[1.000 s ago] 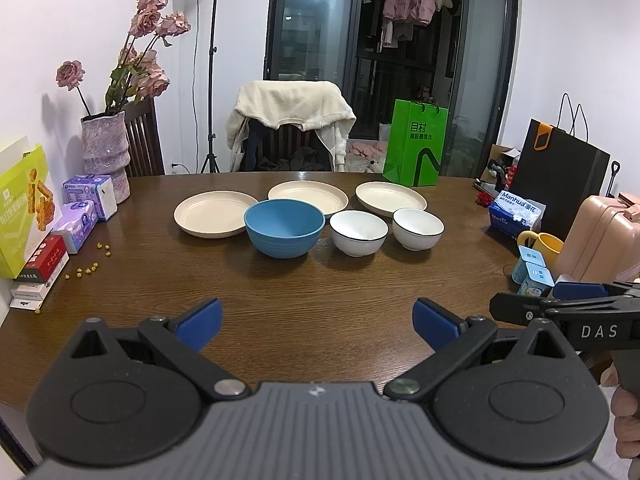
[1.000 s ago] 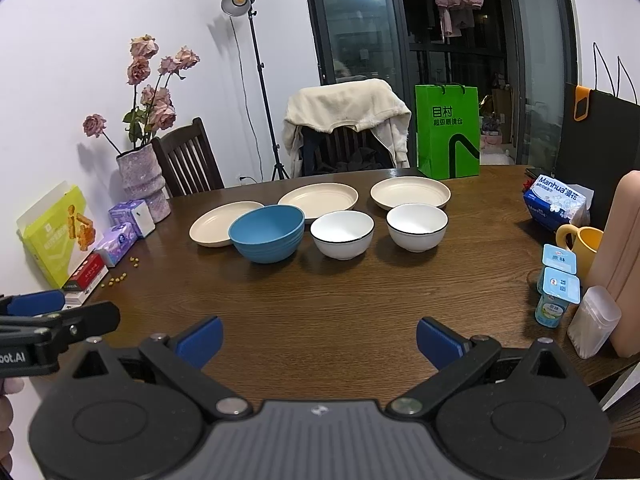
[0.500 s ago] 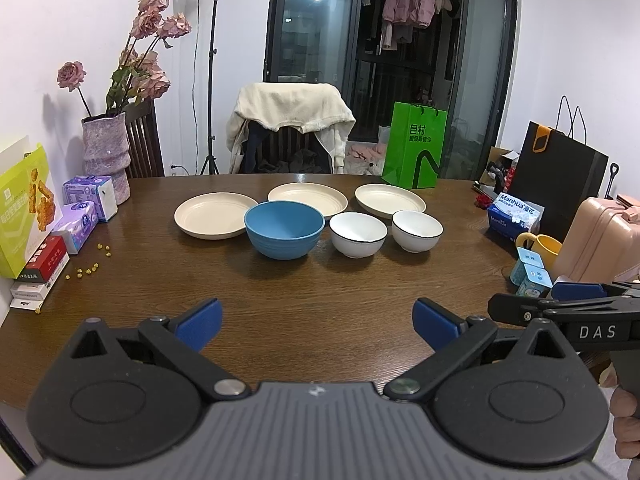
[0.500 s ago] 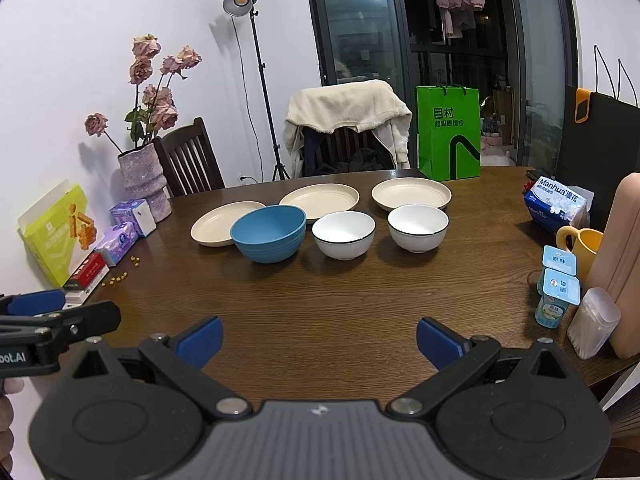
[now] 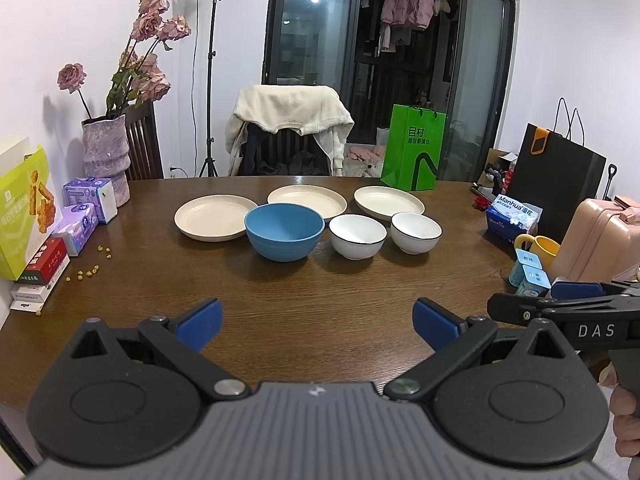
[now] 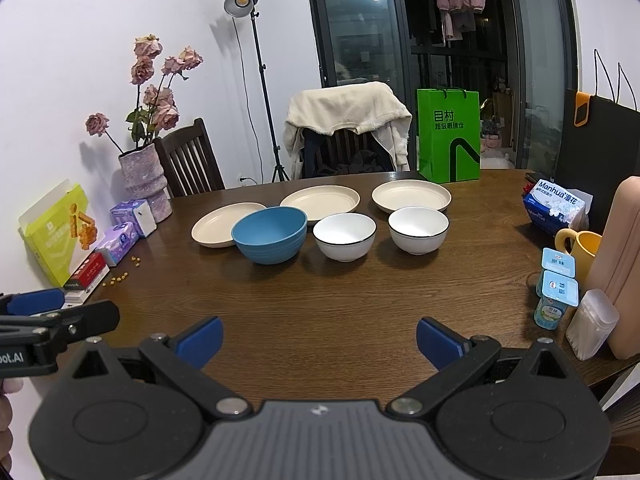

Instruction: Organize plates and bowls

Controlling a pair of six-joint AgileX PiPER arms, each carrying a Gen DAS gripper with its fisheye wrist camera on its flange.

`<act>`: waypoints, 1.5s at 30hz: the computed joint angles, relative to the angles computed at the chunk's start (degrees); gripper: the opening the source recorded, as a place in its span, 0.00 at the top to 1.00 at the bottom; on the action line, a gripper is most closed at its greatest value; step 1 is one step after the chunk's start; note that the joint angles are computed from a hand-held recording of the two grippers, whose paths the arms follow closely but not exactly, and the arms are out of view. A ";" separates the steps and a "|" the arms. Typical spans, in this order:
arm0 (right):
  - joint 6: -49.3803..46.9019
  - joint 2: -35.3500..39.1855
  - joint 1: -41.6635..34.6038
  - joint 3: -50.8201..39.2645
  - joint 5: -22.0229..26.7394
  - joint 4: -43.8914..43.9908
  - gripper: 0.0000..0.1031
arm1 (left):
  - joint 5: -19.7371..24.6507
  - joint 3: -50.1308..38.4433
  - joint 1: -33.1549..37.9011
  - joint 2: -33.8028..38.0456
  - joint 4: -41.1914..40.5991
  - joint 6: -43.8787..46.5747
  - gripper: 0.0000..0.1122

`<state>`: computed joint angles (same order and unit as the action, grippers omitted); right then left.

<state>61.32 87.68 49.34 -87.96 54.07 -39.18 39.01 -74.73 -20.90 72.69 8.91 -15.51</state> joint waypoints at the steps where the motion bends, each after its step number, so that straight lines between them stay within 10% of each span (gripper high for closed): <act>1: 0.02 0.05 0.04 -0.09 0.09 0.00 0.00 | 0.01 -0.04 -0.04 0.03 0.00 -0.06 0.08; 45: -8.32 7.85 -3.71 -12.08 0.35 3.87 0.00 | -3.72 -5.25 7.56 5.71 -11.07 10.97 0.08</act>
<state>53.00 95.53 45.62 -100.03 54.42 -35.31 35.29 -79.98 -13.34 78.40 -2.17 -4.54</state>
